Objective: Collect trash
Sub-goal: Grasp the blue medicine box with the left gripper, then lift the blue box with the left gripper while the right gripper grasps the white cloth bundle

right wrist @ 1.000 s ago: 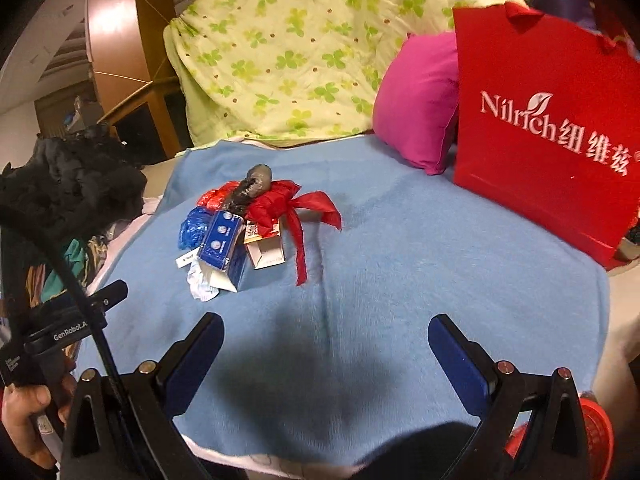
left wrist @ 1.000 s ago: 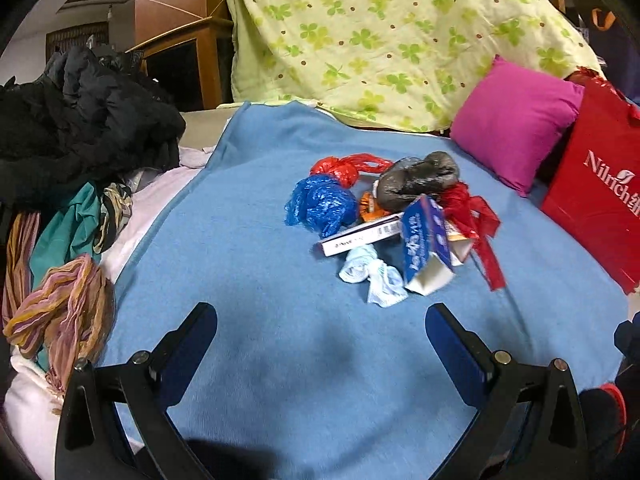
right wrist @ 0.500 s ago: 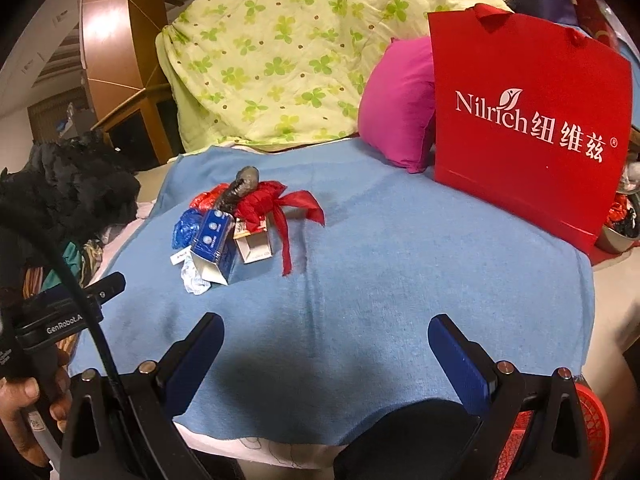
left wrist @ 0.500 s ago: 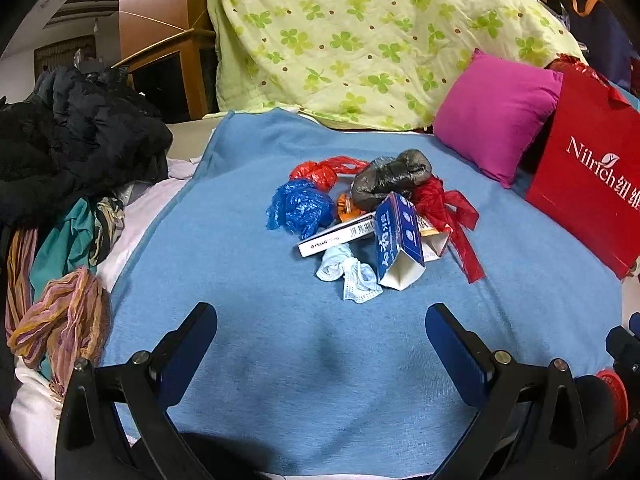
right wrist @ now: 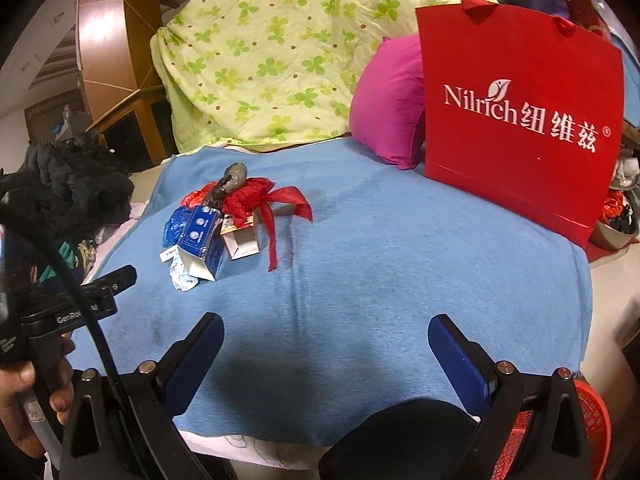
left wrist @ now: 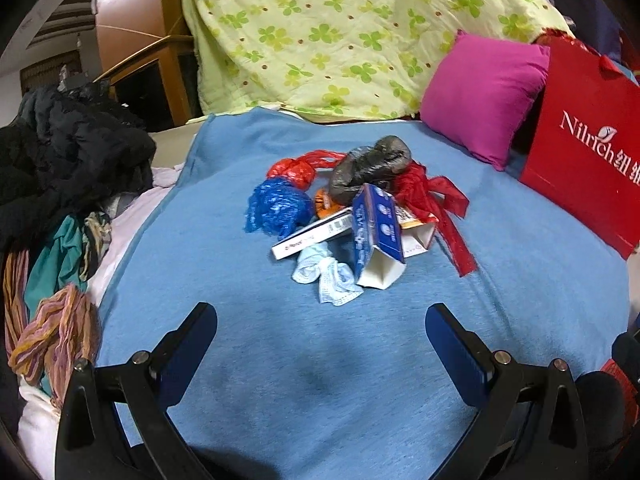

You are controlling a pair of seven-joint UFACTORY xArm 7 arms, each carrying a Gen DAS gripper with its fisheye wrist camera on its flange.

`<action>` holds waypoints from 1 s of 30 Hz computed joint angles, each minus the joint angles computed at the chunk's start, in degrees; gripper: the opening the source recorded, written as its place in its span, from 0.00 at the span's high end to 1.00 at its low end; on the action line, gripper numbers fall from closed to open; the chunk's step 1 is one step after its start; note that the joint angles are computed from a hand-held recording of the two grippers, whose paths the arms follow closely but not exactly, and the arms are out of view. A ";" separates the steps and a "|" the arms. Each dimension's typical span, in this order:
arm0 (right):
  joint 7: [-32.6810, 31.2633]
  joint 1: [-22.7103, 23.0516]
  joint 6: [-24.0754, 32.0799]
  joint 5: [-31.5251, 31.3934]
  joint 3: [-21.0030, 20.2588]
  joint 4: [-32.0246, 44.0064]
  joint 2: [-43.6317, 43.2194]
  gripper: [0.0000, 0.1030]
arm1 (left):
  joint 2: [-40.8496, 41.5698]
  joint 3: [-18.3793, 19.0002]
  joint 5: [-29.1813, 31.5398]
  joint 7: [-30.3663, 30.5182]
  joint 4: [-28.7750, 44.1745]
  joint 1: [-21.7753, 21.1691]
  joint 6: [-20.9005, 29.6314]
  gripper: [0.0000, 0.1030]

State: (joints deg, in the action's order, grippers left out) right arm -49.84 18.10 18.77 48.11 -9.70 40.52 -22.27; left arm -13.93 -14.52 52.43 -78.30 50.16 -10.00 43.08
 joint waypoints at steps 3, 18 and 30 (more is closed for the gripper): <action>-0.76 0.22 -0.49 1.38 -0.69 0.01 0.30 0.00 | 2.98 0.21 0.25 1.53 2.36 -0.32 -0.57 0.00; -6.26 -4.52 3.73 10.51 0.71 3.08 5.42 0.00 | 24.51 9.23 2.38 12.76 22.69 -7.74 7.10 0.00; -2.63 -6.94 2.36 5.71 4.87 3.02 6.40 0.00 | 16.42 12.82 -4.86 14.31 11.85 -3.32 -12.88 0.66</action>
State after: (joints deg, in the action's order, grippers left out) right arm -52.47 11.16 21.12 53.82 -4.83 43.54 -15.87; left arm 2.49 -1.70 47.58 -63.99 62.01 -13.33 30.20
